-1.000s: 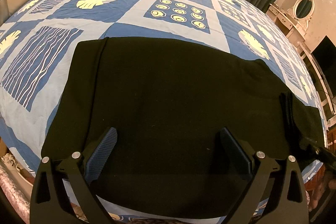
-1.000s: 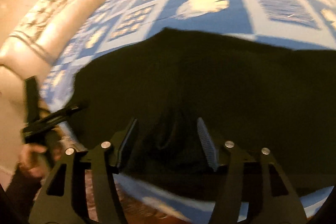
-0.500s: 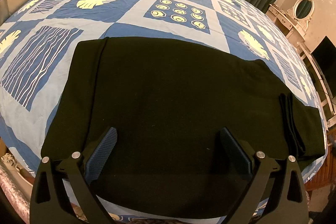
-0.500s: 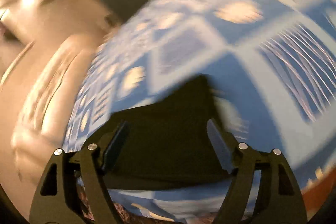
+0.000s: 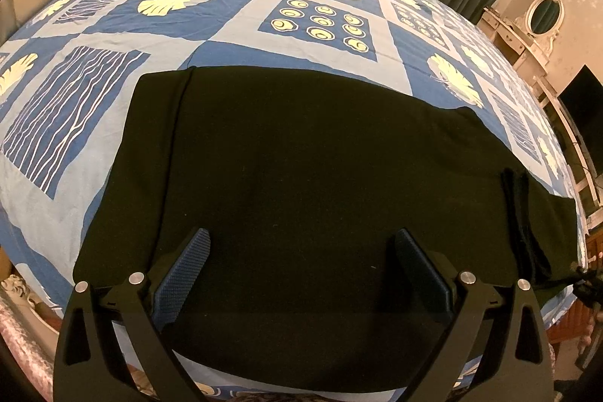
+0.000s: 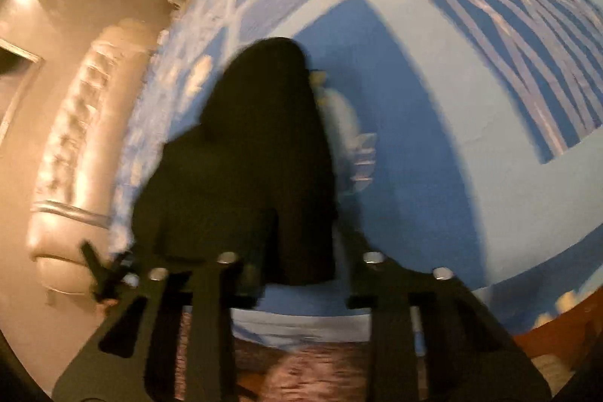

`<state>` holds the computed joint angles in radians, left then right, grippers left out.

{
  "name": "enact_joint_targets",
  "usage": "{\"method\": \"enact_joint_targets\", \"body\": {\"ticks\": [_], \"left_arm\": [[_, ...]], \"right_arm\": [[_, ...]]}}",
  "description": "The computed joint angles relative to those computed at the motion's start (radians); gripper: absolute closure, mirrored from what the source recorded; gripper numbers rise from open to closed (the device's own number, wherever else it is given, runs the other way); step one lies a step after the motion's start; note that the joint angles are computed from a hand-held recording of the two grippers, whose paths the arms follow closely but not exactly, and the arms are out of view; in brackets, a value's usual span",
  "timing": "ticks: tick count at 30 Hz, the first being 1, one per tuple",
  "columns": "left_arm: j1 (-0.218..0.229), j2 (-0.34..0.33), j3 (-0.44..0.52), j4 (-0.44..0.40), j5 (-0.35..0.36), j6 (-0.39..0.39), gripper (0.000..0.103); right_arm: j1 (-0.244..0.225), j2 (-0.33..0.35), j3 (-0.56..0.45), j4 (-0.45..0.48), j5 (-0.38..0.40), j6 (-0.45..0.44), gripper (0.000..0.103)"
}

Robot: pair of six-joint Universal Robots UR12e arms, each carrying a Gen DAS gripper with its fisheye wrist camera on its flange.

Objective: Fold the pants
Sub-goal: 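Fold the held edge over the pants with the right gripper and release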

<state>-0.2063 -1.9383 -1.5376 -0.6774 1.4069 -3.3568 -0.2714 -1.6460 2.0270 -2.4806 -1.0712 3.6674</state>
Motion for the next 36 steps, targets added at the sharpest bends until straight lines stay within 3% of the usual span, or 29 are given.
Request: {"method": "enact_joint_targets", "body": {"ticks": [3,5,7,9,14,17,18,19,20,21,24,26,28,32,36], "left_arm": [[0.0,0.0,0.001,0.0,0.0,0.0,0.005],[0.0,0.0,0.001,0.0,0.0,0.0,0.005],[-0.001,-0.001,0.002,-0.003,0.004,0.003,0.005],[-0.003,-0.001,0.003,-0.006,0.011,0.005,0.005],[-0.004,0.0,0.002,-0.004,0.012,0.003,0.005],[-0.005,0.0,0.002,-0.005,0.014,0.003,0.005],[-0.005,0.0,0.002,-0.005,0.014,0.003,0.005],[-0.004,0.0,0.002,-0.004,0.013,0.002,0.005],[-0.005,0.0,0.002,-0.004,0.013,0.002,0.005],[-0.005,0.0,0.002,-0.004,0.013,0.002,0.005],[-0.005,0.0,0.002,-0.005,0.014,0.003,0.005],[-0.003,0.001,0.0,-0.001,0.008,-0.002,0.005],[0.0,0.002,-0.003,0.008,-0.004,-0.008,0.005],[0.015,0.009,-0.019,0.042,-0.057,-0.037,0.005],[0.039,0.016,-0.038,0.086,-0.141,-0.091,0.005]], "right_arm": [[-0.032,-0.006,0.034,-0.017,0.054,0.006,0.075],[-0.045,-0.008,0.039,-0.021,0.11,0.011,0.062],[-0.059,-0.01,0.044,-0.064,0.145,0.035,0.03],[-0.067,-0.001,0.039,-0.123,0.149,0.055,0.026],[-0.083,0.092,-0.012,-0.22,0.196,0.095,0.025],[-0.095,0.163,-0.032,-0.325,0.273,0.184,0.025],[-0.097,0.183,-0.039,-0.346,0.293,0.206,0.029],[-0.093,0.195,-0.055,-0.324,0.295,0.187,0.059],[-0.087,0.194,-0.067,-0.266,0.276,0.129,0.07],[-0.072,0.194,-0.092,-0.192,0.216,0.07,0.073],[-0.061,0.2,-0.104,-0.168,0.162,0.075,0.073],[-0.055,0.195,-0.11,-0.159,0.141,0.074,0.064],[-0.045,0.178,-0.109,-0.164,0.107,0.075,0.039],[-0.007,0.12,-0.096,-0.18,-0.03,0.013,0.037],[0.021,0.074,-0.086,-0.109,-0.081,-0.094,0.037]]}}
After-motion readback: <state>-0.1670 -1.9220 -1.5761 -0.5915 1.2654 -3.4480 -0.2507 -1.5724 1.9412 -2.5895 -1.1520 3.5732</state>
